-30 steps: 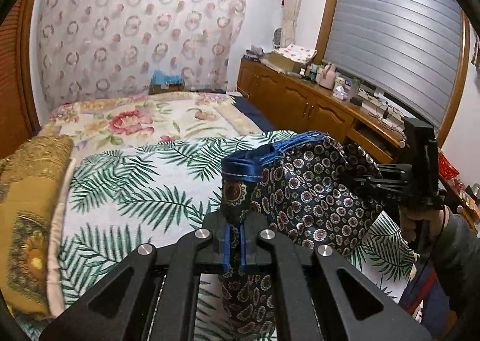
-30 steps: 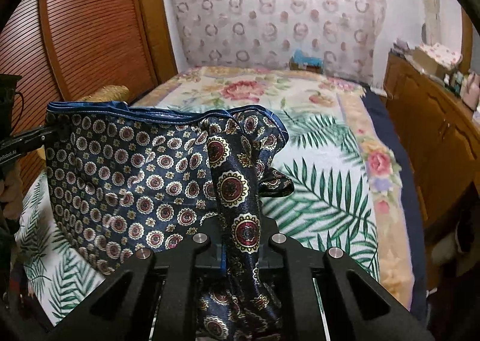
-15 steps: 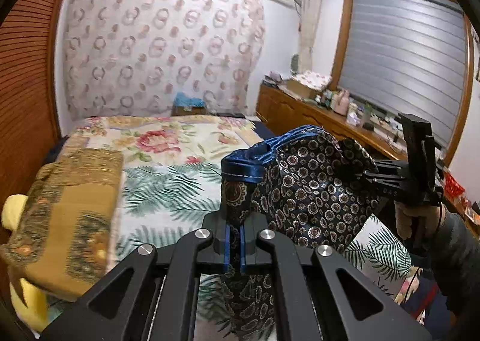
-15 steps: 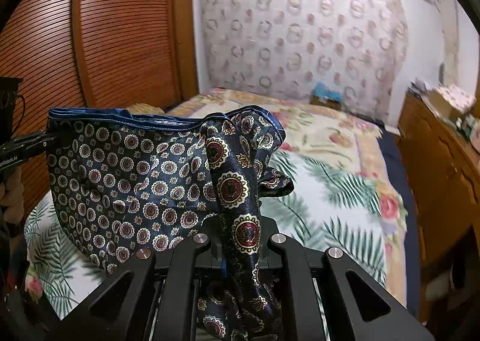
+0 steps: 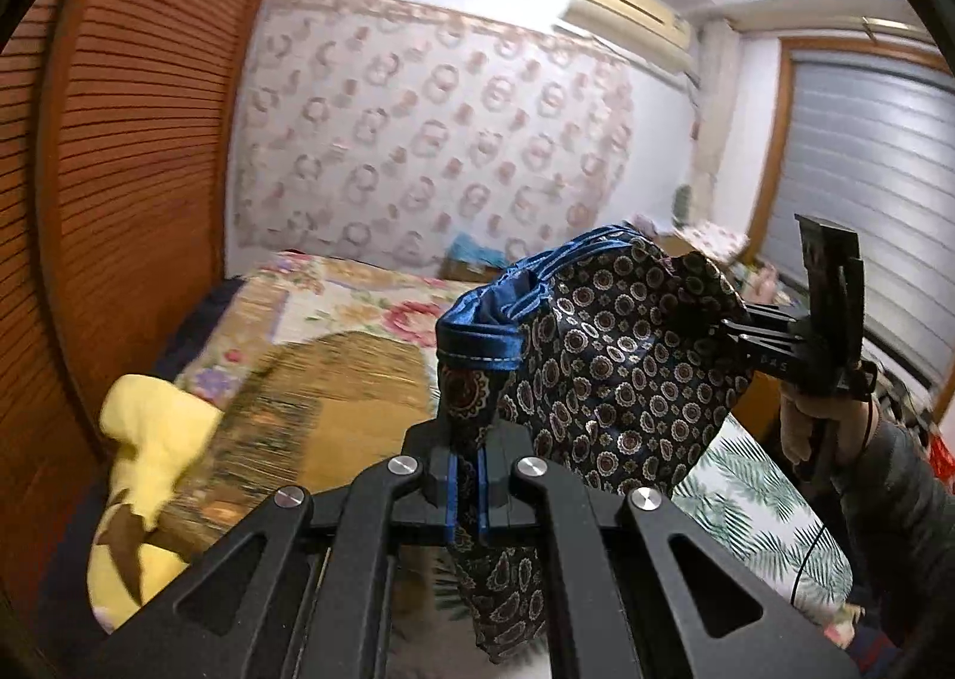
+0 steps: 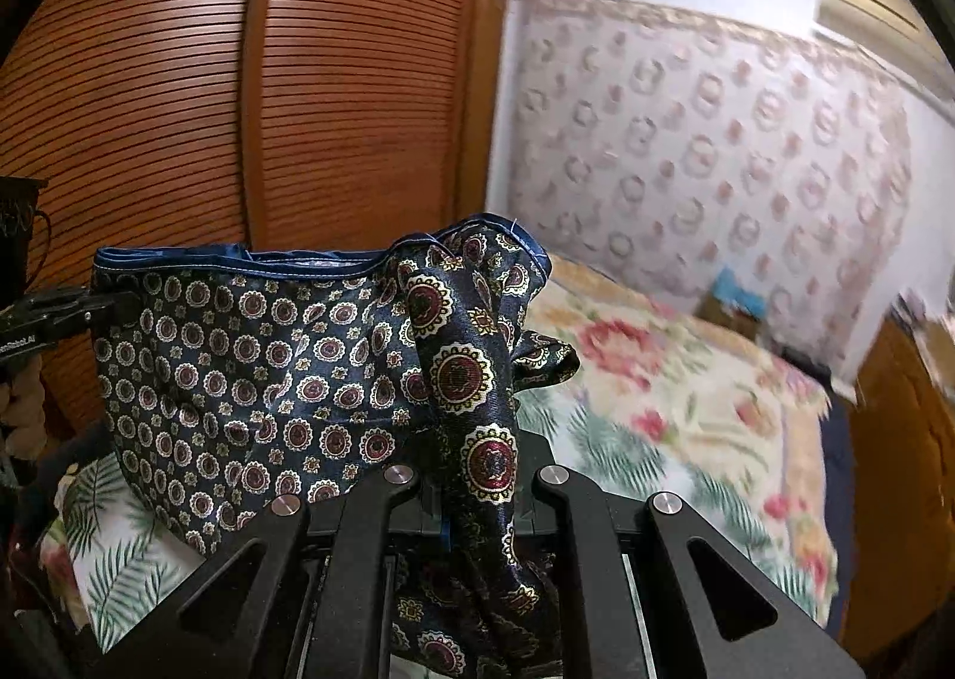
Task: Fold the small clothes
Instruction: 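Carry the robe bundle with both grippers toward the folded clothes stack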
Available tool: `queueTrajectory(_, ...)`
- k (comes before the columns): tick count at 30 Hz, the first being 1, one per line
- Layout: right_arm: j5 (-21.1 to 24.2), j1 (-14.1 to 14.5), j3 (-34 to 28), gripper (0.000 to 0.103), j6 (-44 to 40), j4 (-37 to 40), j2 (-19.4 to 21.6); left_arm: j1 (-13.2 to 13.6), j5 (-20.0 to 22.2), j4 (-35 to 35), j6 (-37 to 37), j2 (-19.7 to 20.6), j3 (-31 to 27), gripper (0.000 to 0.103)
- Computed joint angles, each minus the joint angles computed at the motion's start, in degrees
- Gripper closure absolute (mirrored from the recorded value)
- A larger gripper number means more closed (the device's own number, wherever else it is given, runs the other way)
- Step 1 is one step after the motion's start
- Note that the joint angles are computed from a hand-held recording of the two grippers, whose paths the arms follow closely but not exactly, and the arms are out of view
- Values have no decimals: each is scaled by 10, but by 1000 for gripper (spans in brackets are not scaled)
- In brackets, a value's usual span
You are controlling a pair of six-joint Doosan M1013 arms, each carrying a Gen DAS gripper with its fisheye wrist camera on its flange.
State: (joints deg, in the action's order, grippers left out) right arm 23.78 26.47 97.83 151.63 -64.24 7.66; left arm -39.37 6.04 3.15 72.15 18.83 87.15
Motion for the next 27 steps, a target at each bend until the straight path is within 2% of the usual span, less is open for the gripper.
queueTrajectory(2,-20,-12,-19,93,-46,27,15,7,-5,84,-94,1,4,98)
queueTrajectory(7,-59,-32,-76,93,-204,131,65,22,-7,364,-407,3,22,98)
queueTrajectory(9,-68,-38,-101,93,-278,190,89,27,-2,402,-459,7,27,98)
queueTrajectory(11,-66,-41,-126,93,-341,237,111,32,2,388,-456,11,30,98)
queueTrajectory(15,-64,-48,-172,93,-464,342,152,34,12,445,-521,11,43,98)
queueTrajectory(18,-55,-52,-200,93,-529,396,177,36,15,446,-526,9,50,98)
queueTrajectory(22,-39,-55,-233,92,-592,453,202,36,30,461,-545,7,57,98)
queueTrajectory(24,-21,-54,-255,92,-612,474,214,36,38,432,-514,9,55,98)
queueTrajectory(26,-7,-53,-267,90,-603,473,220,32,57,423,-498,10,52,98)
queueTrajectory(27,-2,-53,-271,85,-589,465,222,32,62,424,-496,10,51,98)
